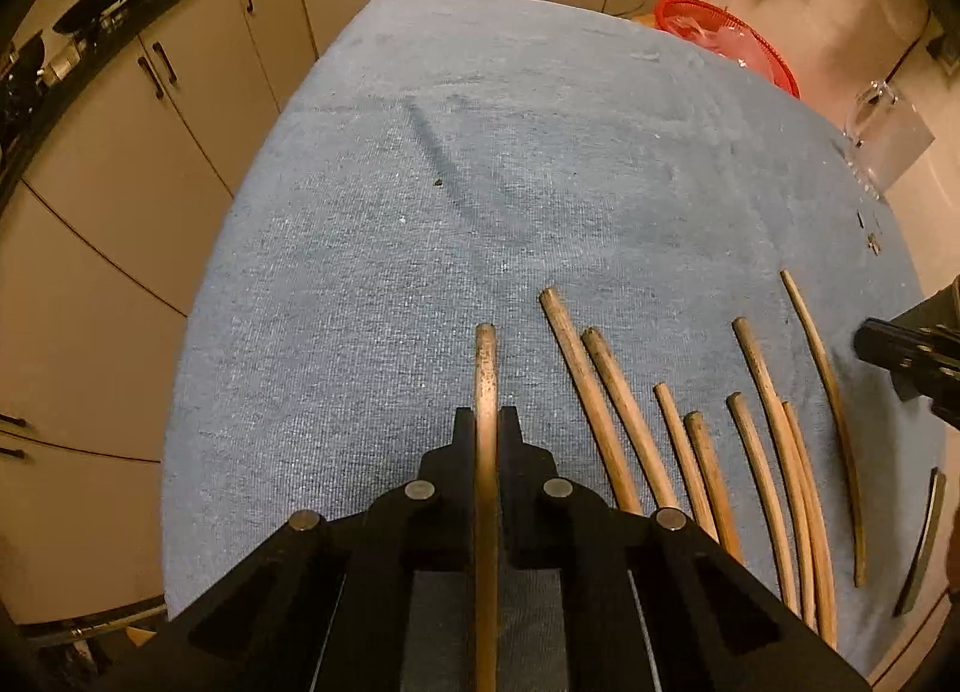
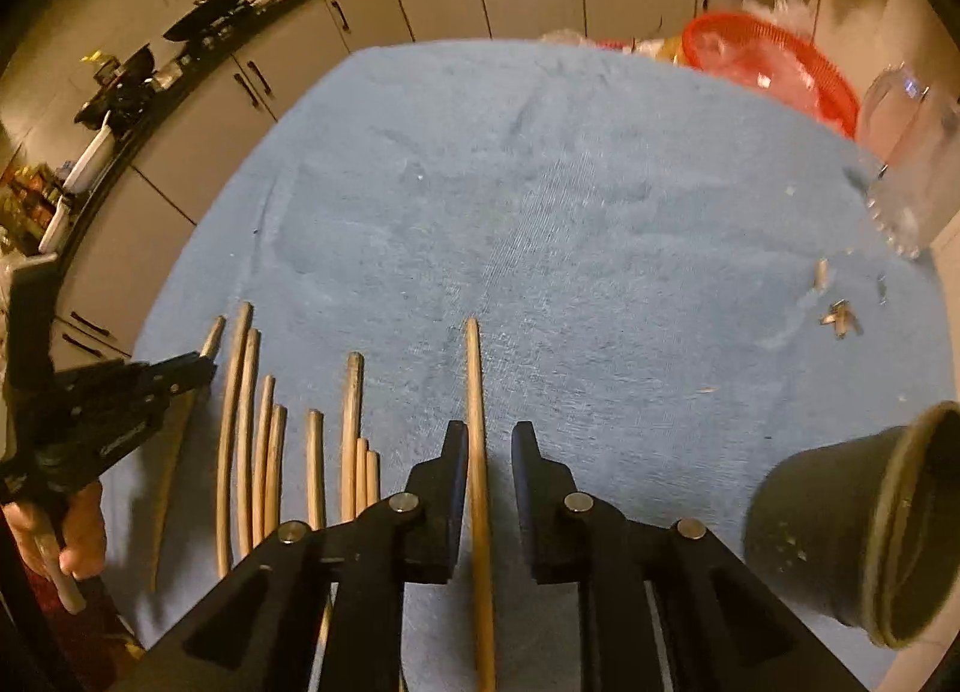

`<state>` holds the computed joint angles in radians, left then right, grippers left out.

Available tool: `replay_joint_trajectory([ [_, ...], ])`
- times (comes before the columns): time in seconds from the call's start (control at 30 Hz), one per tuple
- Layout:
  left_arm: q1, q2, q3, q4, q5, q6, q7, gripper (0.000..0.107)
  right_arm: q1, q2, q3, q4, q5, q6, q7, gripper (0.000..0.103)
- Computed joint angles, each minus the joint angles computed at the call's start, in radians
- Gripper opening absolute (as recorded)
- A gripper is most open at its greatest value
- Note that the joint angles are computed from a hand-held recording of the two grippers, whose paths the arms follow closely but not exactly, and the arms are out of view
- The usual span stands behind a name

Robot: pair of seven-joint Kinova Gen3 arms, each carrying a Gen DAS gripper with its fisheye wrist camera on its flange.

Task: Organize utensils
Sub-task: 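Close the right tool on a wooden chopstick while the left tool grasps another chopstick, then lift the held chopsticks upright and carry both tools over the black cup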

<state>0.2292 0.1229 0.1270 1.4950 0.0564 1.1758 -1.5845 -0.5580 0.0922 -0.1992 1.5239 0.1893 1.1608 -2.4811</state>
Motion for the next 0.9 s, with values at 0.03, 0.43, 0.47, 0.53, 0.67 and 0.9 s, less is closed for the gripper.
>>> replay_joint_trajectory([
  [0.03,-0.003,0.001,-0.001,0.000,0.003,-0.001,-0.003,0.007,-0.005,0.015,-0.001,-0.013,0.013,0.009,-0.006,0.017],
  [0.43,-0.067,0.050,-0.013,-0.036,0.094,-0.011,-0.168,0.007,-0.072,0.219,0.056,-0.236,0.055,0.202,0.036,0.017],
  [0.47,-0.058,0.039,-0.010,-0.024,0.079,-0.021,-0.169,0.007,-0.073,0.226,0.062,-0.250,0.045,0.214,0.030,0.015],
  [0.53,-0.049,0.031,-0.010,-0.012,0.063,-0.041,-0.170,0.007,-0.082,0.245,0.068,-0.275,0.057,0.235,0.015,0.008],
  [0.67,-0.056,0.014,-0.008,0.023,0.094,-0.076,-0.198,0.007,-0.088,0.213,0.101,-0.230,0.048,0.162,-0.054,0.006],
  [0.9,-0.121,-0.108,-0.043,0.092,0.215,-0.102,-0.286,0.007,-0.134,0.020,0.044,-0.082,0.246,0.056,-0.286,0.006],
])
